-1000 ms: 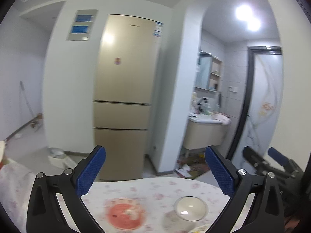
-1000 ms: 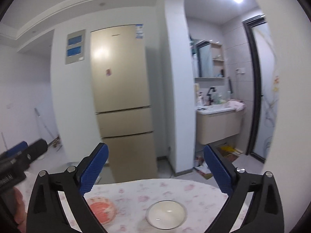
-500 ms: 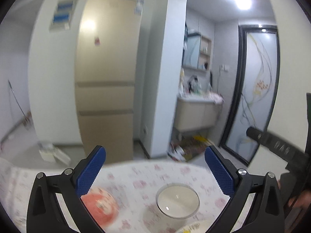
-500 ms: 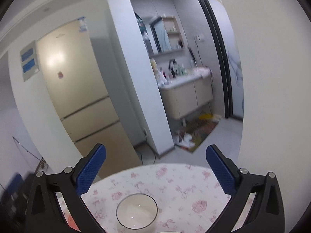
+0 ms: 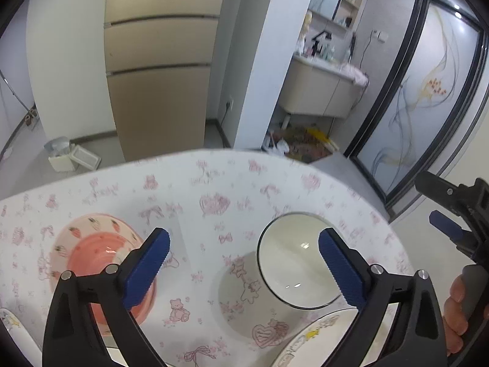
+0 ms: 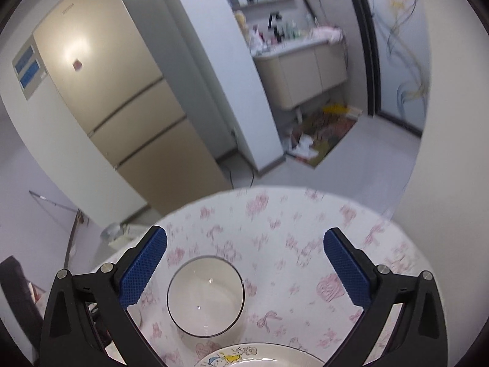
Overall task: Organize plates and bowls
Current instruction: 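Move the right tool to the plain white bowl's rim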
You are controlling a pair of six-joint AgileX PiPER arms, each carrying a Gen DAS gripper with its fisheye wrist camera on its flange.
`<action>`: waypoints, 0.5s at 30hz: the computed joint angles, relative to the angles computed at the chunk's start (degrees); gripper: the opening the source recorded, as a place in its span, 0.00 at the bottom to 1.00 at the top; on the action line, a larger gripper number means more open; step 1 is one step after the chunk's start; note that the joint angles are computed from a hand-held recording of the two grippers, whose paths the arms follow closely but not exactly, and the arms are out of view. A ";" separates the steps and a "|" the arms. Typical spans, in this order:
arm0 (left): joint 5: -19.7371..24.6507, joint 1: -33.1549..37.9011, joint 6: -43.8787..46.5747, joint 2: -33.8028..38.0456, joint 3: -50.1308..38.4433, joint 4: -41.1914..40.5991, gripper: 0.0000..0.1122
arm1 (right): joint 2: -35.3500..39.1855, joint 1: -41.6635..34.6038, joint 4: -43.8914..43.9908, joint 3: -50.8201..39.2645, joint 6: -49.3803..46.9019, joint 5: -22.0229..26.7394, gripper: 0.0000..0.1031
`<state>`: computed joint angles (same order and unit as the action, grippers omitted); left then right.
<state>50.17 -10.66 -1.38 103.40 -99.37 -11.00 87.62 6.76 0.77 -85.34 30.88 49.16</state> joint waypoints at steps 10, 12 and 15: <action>0.90 -0.80 1.08 6.14 -0.72 -2.77 0.67 | 8.16 -1.33 10.20 -1.57 -9.00 4.98 0.76; 2.85 -1.83 0.54 7.30 -1.85 -1.12 0.55 | 10.21 -1.01 10.42 -2.91 -9.45 7.22 0.56; 4.74 -3.01 -0.38 8.31 -2.65 1.18 0.43 | 13.77 -1.54 14.20 -4.55 -13.75 10.07 0.38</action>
<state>54.91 -13.67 -1.76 111.71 -102.02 -9.82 101.39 5.22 14.97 -89.89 17.13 59.23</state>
